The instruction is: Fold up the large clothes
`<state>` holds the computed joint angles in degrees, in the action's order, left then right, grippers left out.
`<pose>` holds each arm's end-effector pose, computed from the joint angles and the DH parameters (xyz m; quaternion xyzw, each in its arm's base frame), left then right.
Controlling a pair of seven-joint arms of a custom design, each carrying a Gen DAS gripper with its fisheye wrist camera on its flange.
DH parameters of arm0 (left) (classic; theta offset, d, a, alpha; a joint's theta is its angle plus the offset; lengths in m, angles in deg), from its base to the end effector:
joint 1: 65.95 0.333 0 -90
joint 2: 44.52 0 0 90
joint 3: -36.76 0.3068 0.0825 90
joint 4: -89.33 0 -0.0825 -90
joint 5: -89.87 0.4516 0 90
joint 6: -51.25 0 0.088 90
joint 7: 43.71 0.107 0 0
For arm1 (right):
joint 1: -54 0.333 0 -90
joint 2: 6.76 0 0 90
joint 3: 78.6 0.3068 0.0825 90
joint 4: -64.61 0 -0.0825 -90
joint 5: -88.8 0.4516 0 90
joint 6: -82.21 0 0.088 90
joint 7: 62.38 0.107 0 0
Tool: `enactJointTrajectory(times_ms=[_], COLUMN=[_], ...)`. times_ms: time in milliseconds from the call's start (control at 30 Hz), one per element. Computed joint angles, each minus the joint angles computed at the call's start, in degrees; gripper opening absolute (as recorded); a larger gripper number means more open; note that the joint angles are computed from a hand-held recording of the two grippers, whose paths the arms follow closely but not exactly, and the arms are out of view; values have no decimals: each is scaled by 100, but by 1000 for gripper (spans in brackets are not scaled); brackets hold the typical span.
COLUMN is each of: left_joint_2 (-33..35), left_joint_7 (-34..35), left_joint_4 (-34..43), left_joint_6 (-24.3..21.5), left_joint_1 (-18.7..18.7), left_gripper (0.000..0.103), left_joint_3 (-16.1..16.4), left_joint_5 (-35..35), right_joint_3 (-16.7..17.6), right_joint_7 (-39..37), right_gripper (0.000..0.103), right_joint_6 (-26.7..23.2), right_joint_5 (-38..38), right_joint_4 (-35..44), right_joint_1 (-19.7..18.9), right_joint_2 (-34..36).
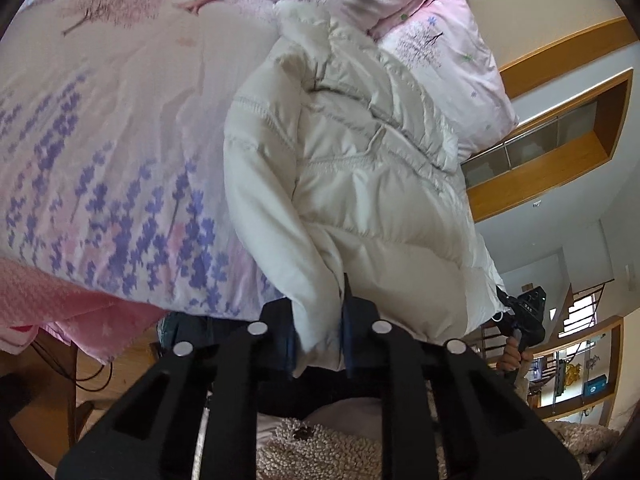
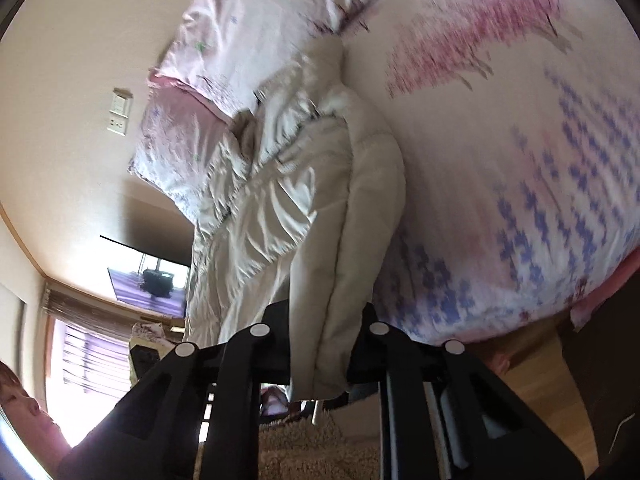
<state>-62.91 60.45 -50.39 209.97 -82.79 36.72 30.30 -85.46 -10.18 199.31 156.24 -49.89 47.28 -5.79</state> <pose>0.5218 -0.1194 0.4360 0.7360 -0.5284 0.4215 0.0389 0.6307 -0.0997 0.4449 -0.5653 0.6583 0.1529 0.4730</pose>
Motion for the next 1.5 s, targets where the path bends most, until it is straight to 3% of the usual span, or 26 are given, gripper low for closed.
enactJointTrajectory(times_ms=[300,467,633,767,967,1233,1333,1500], left_joint_2=[-24,85,357,798,1350,2473,2947,3715], left_joint_7=[510,678,158,-786,-1285,-2605,-3050,-3689], left_joint_4=[207,544,969,1464,2176,3619,4208,5222], left_joint_6=[576,1051,1506,1567,1566,1234,1046,596], left_joint_1=[-146,-164,-26,289,516,1209,1340,1460], left_gripper=[13,13,13,13,13,13,13,13], left_joint_3=[108,110,-4,-164,-184,-523,-561,-579], left_joint_5=[-471,-376,665,1879,2431,3839,4266,5026], right_joint_3=[38,111,216,327,483,867,999,894], right_joint_7=[-849,-1447,-1886,-2054,-2042,-1260,-750,621], right_gripper=[13,13,13,13,13,13,13,13], right_joint_6=[996,1612,2242,2677,2893,3269,3443,3419], right_joint_5=[938,1528,1757,1835,1867,1179,599,-877], right_joint_4=[-120,59,403,771,1391,2860,3511,4935], right_joint_1=[239,445,633,726,703,626,629,821], right_joint_2=[-343,-362,-218,31,466,1503,1998,3061])
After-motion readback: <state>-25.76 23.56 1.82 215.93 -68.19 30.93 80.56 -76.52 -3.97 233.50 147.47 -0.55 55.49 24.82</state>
